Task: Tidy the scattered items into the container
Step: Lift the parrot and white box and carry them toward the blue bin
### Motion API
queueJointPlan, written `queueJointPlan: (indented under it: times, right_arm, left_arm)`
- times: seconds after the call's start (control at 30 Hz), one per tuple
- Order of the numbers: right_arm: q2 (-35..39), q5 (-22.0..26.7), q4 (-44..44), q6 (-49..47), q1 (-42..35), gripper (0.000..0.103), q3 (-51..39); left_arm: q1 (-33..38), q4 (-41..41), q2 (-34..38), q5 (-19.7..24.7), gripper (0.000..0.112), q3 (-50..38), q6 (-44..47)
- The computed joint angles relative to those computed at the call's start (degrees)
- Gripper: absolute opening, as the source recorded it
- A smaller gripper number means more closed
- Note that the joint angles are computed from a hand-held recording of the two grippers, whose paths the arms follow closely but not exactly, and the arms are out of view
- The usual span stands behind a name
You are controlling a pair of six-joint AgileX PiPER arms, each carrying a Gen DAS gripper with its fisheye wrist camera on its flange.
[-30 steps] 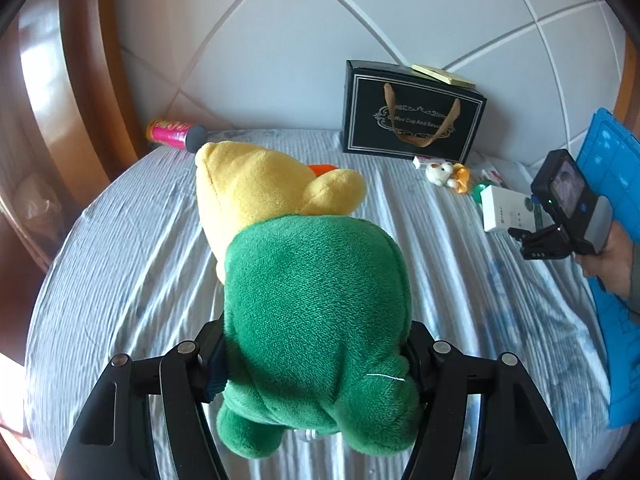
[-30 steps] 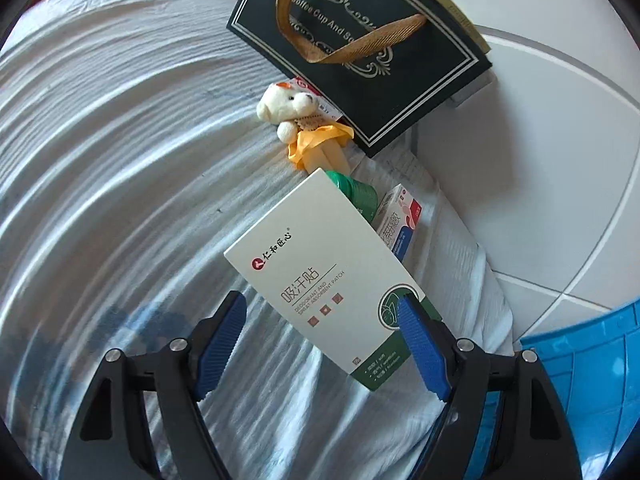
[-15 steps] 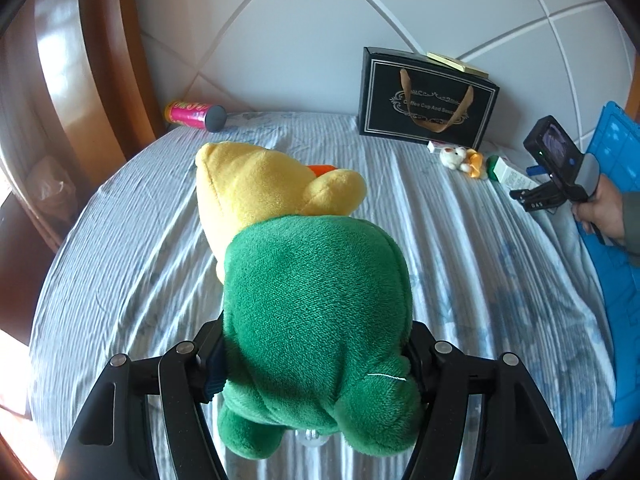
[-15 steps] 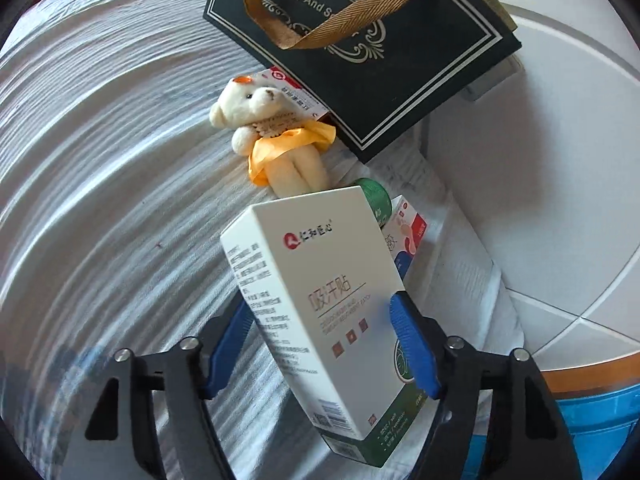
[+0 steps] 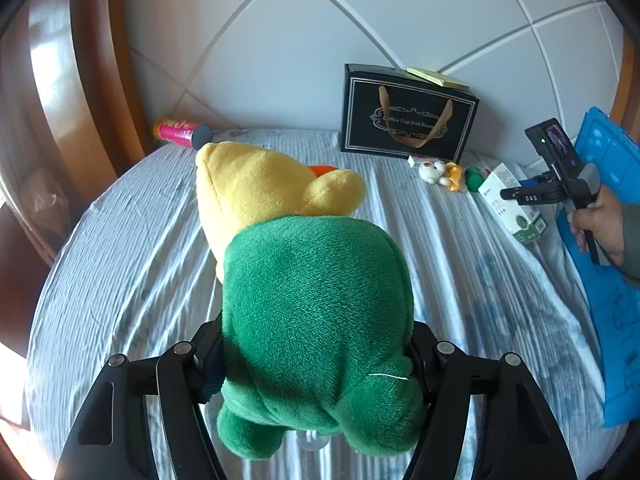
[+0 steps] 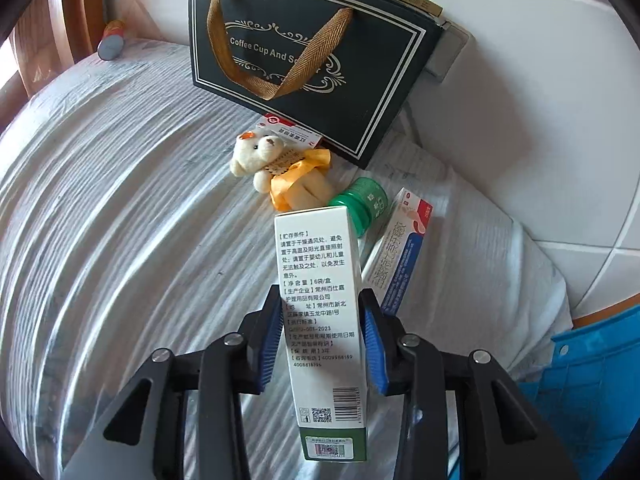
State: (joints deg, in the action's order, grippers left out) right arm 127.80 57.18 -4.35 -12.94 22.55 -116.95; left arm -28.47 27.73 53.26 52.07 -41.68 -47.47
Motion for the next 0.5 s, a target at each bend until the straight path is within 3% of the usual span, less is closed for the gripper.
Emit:
queueJointPlan:
  times: [0.2, 0.5]
  right_arm:
    - [-5.8, 0.3, 9.5, 4.8, -1.3, 0.035, 8.6]
    - [-3.1, 0.0, 3.3, 7.9, -0.2, 0.036, 11.5]
  left_arm:
    - [-2.1, 0.2, -0.9, 1.6, 0.069, -1.3, -0.5]
    - [-0.8, -0.3, -2.6, 3.0, 0.07, -1.6, 2.1]
